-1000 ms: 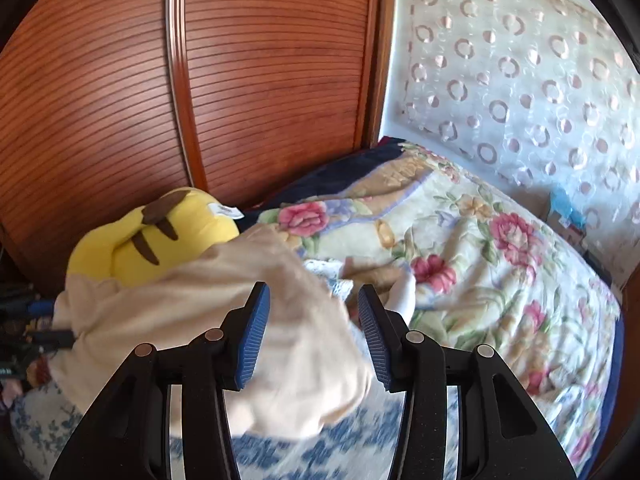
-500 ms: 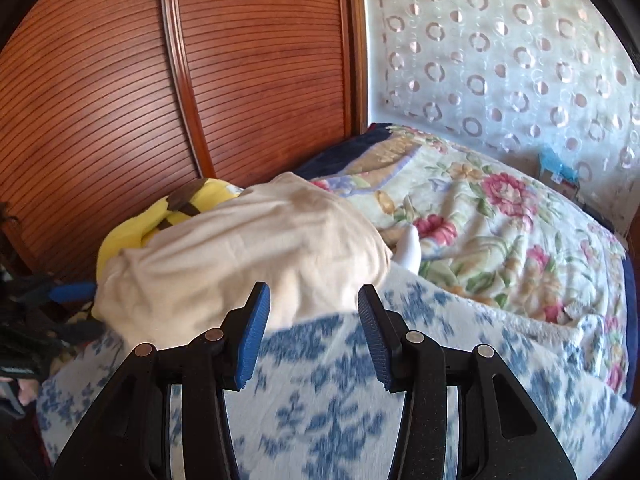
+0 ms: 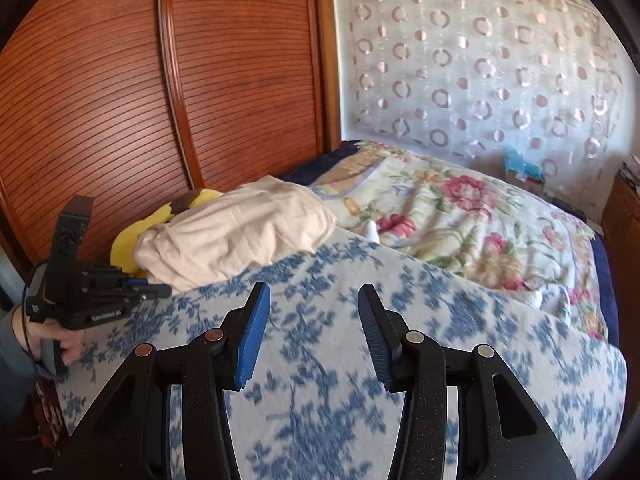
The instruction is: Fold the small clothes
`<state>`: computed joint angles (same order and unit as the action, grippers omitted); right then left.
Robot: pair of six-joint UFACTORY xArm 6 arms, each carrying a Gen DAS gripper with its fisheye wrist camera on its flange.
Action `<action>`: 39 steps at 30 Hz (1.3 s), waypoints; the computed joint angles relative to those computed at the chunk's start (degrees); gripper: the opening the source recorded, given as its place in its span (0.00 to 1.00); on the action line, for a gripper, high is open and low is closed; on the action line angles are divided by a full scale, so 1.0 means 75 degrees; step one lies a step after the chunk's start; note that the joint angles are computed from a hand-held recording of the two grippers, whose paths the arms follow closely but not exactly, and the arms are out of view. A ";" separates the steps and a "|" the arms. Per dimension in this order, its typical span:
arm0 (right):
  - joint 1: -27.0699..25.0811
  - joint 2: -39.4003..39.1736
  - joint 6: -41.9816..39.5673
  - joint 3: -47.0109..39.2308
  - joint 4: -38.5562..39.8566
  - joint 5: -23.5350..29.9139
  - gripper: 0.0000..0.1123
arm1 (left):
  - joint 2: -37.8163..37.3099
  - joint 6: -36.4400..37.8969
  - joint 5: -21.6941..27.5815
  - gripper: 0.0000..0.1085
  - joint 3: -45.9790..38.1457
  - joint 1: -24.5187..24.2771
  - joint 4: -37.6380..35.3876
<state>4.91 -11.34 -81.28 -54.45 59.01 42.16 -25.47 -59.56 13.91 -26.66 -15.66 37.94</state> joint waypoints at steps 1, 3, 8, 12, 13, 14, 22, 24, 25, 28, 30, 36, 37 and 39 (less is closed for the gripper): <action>-0.0116 -0.0085 -0.0044 0.0088 0.0046 0.0053 0.41 | -0.0142 -0.0143 0.0120 0.02 -0.0025 -0.0205 0.0174; -0.0269 -0.0232 -0.0118 0.0231 0.0146 0.0101 0.41 | -0.0271 -0.0472 0.0528 0.02 -0.0177 -0.0589 0.0501; -0.0639 -0.0638 -0.0185 0.0536 0.0287 0.0327 0.41 | -0.0474 -0.1181 0.1188 0.03 -0.0375 -0.1064 0.1262; -0.0945 -0.1160 -0.0181 0.0904 0.0327 0.0507 0.41 | -0.0643 -0.1549 0.1540 0.07 -0.0523 -0.1460 0.1805; -0.1017 -0.1290 -0.0160 0.0996 0.0324 0.0548 0.41 | -0.0708 -0.1721 0.1568 0.12 -0.0547 -0.1550 0.2032; -0.1088 -0.1384 -0.0169 0.1072 0.0335 0.0580 0.41 | -0.0752 -0.1852 0.1533 0.15 -0.0566 -0.1606 0.2212; -0.1689 -0.2555 0.0109 0.1951 0.0254 0.0684 0.41 | -0.0874 -0.2464 0.2529 0.35 -0.1187 -0.2916 0.3129; -0.1873 -0.2757 0.0179 0.2054 0.0263 0.0768 0.41 | -0.0825 -0.2575 0.2860 0.39 -0.1380 -0.3247 0.3331; -0.2014 -0.2887 0.0209 0.2116 0.0288 0.0842 0.42 | -0.0825 -0.2618 0.2972 0.45 -0.1460 -0.3417 0.3412; -0.2377 -0.3319 0.0249 0.2293 0.0368 0.0944 0.47 | -0.0841 -0.2825 0.3104 0.53 -0.1633 -0.3789 0.3655; -0.2656 -0.3589 0.0238 0.2366 0.0401 0.1099 0.52 | -0.0784 -0.2842 0.3317 0.54 -0.1805 -0.4024 0.3721; -0.3488 -0.4288 0.0369 0.2404 0.0590 0.1553 0.70 | -0.0642 -0.3223 0.3995 0.55 -0.2309 -0.4676 0.3950; -0.3526 -0.4389 0.0396 0.2432 0.0593 0.1497 0.72 | -0.0610 -0.3307 0.4206 0.55 -0.2421 -0.4814 0.3985; -0.3714 -0.4615 0.0388 0.2489 0.0700 0.1461 0.73 | -0.0531 -0.3414 0.4574 0.55 -0.2606 -0.5038 0.4006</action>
<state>-22.94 -45.96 -78.37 -35.78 64.26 53.12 -29.45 -85.16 48.21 -46.21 -53.44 67.98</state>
